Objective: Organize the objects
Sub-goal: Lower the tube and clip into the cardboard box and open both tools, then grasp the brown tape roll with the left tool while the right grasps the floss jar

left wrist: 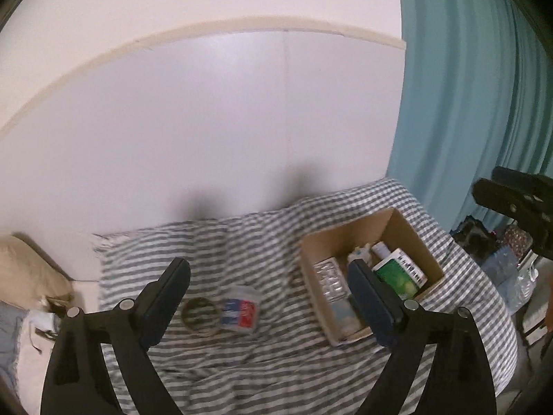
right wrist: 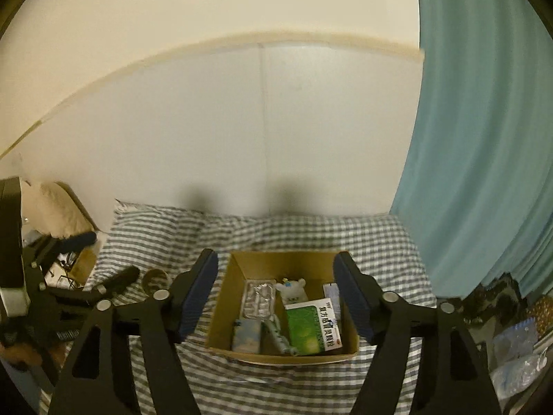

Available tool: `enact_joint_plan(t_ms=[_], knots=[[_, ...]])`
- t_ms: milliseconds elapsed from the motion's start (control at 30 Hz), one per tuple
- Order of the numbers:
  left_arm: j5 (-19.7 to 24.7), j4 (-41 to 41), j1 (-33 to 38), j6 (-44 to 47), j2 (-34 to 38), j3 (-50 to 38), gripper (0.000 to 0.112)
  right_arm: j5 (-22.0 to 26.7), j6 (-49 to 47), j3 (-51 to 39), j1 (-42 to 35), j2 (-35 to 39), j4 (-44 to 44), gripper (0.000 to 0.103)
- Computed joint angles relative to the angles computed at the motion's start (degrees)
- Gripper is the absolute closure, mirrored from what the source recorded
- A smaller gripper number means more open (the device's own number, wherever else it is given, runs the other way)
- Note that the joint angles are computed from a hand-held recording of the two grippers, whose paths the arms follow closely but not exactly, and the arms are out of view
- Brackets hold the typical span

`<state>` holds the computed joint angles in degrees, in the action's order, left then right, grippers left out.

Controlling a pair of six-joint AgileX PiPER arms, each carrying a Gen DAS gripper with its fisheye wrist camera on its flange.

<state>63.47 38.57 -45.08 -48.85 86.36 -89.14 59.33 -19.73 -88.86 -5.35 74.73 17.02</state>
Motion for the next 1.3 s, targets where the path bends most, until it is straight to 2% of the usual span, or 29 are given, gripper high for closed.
enact_joint_plan(t_ms=[100,267,333,533,767,933,1167,1300], knots=[[1.6,3.1,-1.1,-2.1,-6.9,6.3,0.009,-0.8,2.4,3.5,4.6,-5.5,-4.7,0.026],[3.9,7.7,-3.2,-6.5,-16.3,16.6,0.009,-3.4,10.9,11.5,11.6,-13.6,-9.8,0.014],[5.1,8.9,-3.6,-7.6,-18.8,19.2,0.009,-4.2,17.9,13.6,17.7,-15.0,-14.9,0.012],[3.3,11.9,-1.4,-11.6,-24.0,28.8,0.009,-7.5,41.1,19.1,38.3,-13.7,-35.6,0.005],[-5.7,14.4,7.0,-18.8,-24.7,39.0,0.009,-15.1,52.4,23.7,43.3,-6.8,-40.4,0.003],[-18.5,12.1,17.4,-20.2,-23.2,46.5,0.009,-19.9,64.0,26.8,47.6,0.9,-49.1,0.003],[-29.9,13.1,30.0,-20.3,-15.1,50.9,0.009,-26.8,67.8,26.8,47.2,15.0,-49.9,0.003],[-33.0,16.2,31.9,-22.1,-8.2,48.7,0.009,-27.0,68.2,22.1,45.3,23.0,-48.6,0.003]])
